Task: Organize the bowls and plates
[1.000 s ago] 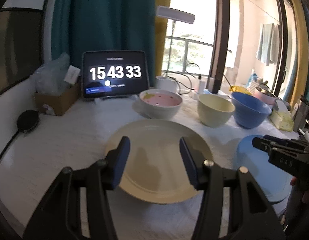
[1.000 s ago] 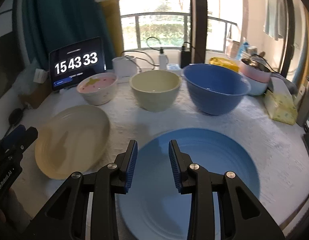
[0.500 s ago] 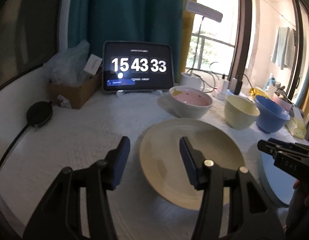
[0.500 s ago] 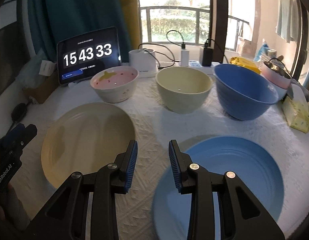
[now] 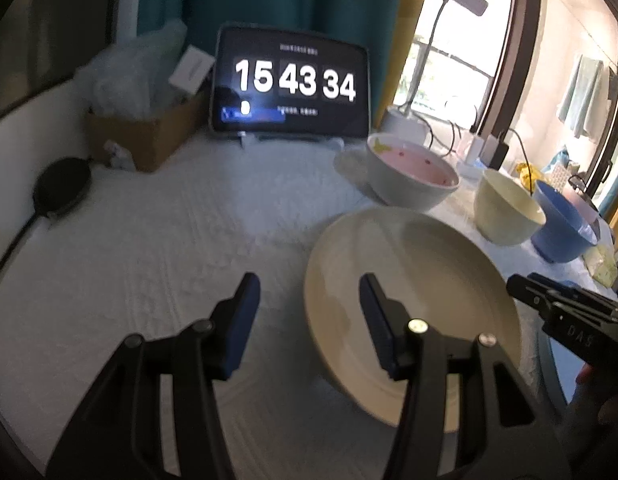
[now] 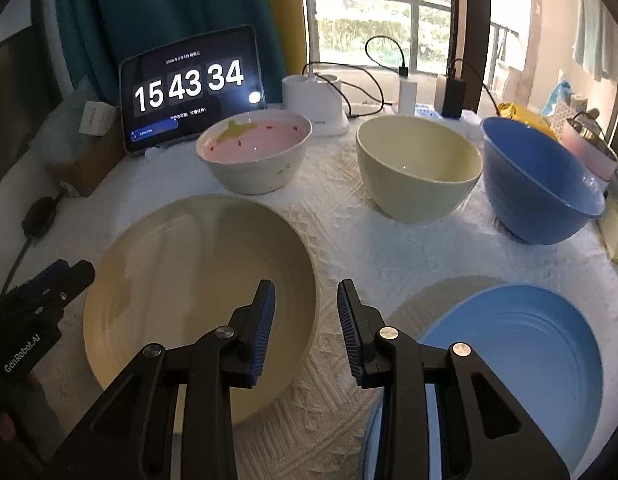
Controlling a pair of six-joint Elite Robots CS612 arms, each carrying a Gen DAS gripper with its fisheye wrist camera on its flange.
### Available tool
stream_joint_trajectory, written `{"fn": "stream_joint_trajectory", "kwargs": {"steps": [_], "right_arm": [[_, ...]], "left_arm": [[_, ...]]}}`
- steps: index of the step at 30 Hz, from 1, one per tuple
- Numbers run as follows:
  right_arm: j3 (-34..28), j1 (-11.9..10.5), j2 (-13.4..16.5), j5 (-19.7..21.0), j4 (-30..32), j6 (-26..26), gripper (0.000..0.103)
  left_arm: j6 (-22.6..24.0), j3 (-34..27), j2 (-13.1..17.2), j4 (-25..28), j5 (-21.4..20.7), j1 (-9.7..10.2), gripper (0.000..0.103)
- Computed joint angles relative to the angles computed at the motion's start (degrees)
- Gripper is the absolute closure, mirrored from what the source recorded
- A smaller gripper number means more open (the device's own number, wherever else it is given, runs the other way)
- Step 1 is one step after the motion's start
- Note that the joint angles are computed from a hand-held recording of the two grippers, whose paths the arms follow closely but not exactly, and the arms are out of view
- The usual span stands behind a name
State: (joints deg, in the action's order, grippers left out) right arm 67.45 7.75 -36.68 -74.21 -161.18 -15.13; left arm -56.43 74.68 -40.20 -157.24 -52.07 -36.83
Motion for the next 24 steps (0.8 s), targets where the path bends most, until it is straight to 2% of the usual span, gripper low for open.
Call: {"fn": "stream_joint_trajectory", "kwargs": {"steps": [8, 13, 19, 21, 24], "right_arm": [[-2.71, 0.34, 1.65, -1.12, 5.56, -0.23, 0.069], [-3.68, 0.63, 2.41, -0.98, 9.37, -1.67, 0.069], [-3.22, 0.76, 2.34, -1.10, 7.99, -1.86, 0.069], [-2.80, 0.73, 2.19, -1.03, 7.39, -2.17, 0.070], [-2.41, 0.76, 1.96, -1.20, 6.93, -2.96, 0.073]], "left_arm": [[-1.87, -2.74, 1.43, 4.78, -7.20, 1.44, 0.050], [-1.39, -3.42, 1.72, 5.73, -7.22, 1.43, 0.050], [1.14, -3.62, 1.94, 4.24, -8.58, 1.45, 0.051], [2.59, -3.70, 2.13, 3.02, -9.82, 1.55, 0.057], [2.18, -3.65, 2.05, 3.27, -9.45, 1.52, 0.058]]}}
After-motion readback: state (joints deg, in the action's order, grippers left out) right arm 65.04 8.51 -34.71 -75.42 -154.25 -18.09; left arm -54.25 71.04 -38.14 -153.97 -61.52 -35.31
